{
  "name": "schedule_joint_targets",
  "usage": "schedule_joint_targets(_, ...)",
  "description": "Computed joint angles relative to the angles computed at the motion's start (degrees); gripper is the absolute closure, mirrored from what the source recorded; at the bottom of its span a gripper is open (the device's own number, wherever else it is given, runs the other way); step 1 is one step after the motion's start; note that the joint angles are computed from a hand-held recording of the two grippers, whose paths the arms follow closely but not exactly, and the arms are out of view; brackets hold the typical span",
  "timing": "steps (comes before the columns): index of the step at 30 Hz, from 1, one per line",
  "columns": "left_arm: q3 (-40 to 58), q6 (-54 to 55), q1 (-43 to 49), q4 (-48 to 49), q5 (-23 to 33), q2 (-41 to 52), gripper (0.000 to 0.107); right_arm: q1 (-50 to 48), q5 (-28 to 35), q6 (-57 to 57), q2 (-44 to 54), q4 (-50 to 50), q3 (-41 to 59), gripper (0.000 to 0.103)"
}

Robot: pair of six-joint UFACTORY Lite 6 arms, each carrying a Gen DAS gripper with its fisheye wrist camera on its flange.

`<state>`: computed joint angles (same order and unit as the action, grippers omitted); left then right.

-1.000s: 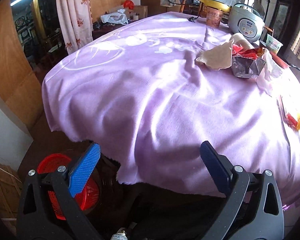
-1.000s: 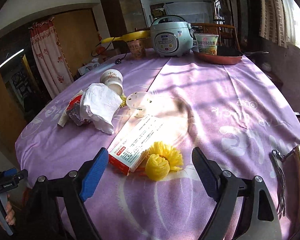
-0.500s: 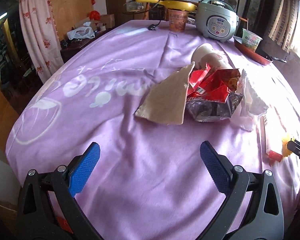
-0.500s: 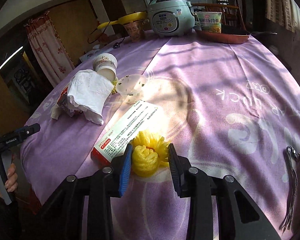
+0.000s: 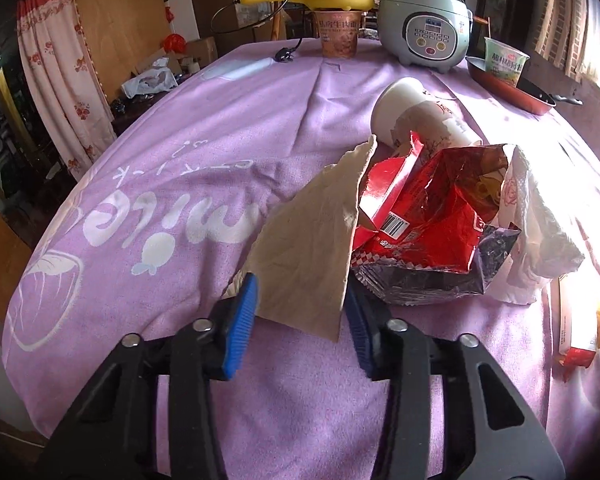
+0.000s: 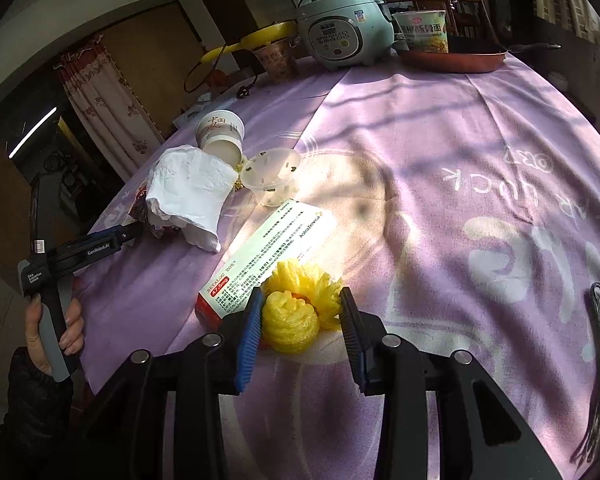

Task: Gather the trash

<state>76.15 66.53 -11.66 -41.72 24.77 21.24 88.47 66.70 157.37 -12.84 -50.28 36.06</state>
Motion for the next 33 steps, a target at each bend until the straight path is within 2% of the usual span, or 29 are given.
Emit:
schedule_joint_targets(1, 0.84, -0.33, 0.29, -0.06, 1.37, 0.56, 0.086, 0.10, 0.01, 0.22, -0.13, -0.05, -0.13, 0.064)
schedule_joint_targets(4, 2.26, 0.03, 1.65, -1.64, 4.99, 1.06, 0.100, 0.27, 0.42, 0.35, -0.01, 0.05, -0.06, 0.066)
schedule_joint_targets(10, -0.30, 5.24, 6.18, -7.50, 11.40, -5.02, 0.102, 0.77, 2.30, 0.01, 1.10, 0.68, 1.02, 0.072)
schedule_joint_targets(14, -0.85, 6.76, 10.16, -9.16, 16.35, -8.95, 0.102, 0.55, 2.72, -1.19, 2.33, 1.17, 2.28, 0.073)
schedule_joint_targets(22, -4.71, 11.90, 17.99, -12.98, 21.86, -15.87, 0.102, -0.89, 1.60, -4.10, 3.76, 1.90, 3.73, 0.073)
schedule_joint_targets(26, -5.47, 13.67, 22.16, -14.06, 24.55, -17.23, 0.102, -1.27, 1.93, -5.33, 4.69, 2.31, 4.68, 0.074)
schedule_joint_targets(33, -4.03, 14.62, 27.42, -13.90, 27.74, -16.00, 0.102, 2.47, 6.56, -2.30, 5.45, 1.20, 5.79, 0.078)
